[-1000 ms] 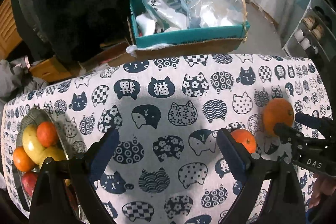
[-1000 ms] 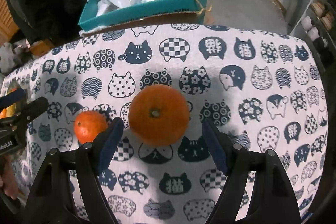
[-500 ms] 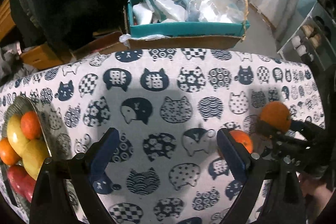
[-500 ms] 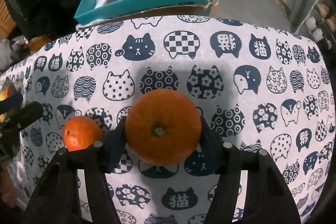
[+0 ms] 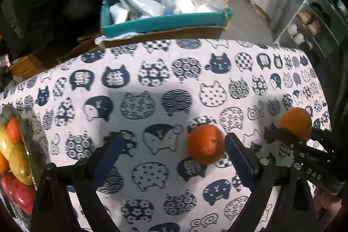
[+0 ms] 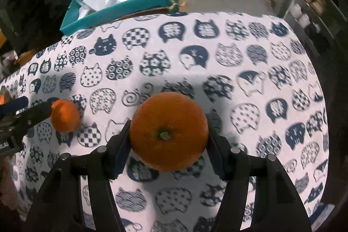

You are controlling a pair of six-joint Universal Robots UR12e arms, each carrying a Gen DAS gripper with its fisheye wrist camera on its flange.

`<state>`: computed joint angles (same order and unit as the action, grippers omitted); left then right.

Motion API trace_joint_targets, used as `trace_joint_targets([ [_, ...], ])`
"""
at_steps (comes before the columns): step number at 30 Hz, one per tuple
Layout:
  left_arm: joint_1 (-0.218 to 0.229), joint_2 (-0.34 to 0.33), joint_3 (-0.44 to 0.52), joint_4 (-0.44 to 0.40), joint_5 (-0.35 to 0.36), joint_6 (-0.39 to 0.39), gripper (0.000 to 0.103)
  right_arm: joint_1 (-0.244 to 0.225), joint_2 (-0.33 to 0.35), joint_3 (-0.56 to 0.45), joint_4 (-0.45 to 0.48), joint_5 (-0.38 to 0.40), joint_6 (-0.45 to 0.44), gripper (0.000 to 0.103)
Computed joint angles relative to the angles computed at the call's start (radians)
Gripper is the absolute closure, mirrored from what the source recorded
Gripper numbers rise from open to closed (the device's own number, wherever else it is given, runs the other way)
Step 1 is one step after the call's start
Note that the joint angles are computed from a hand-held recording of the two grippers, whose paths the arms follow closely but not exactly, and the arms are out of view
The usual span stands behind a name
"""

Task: Organize fruits
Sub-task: 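Grasp the large orange with the right tool while the left tool grasps the small orange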

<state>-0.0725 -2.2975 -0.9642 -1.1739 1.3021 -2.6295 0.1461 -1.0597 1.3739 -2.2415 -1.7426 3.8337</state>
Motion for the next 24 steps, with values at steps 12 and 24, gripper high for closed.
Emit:
trace_joint_targets([
  [12,-0.025,0.016,-0.048,0.011,0.042,0.048,0.017,-0.002,-0.046,0.064,-0.032,-0.007,0.051,0.04],
  [24,-0.021,0.033,-0.065,-0.016,0.009,0.078,0.058,0.021,-0.041,0.036,-0.024,-0.045,0.002,0.04],
])
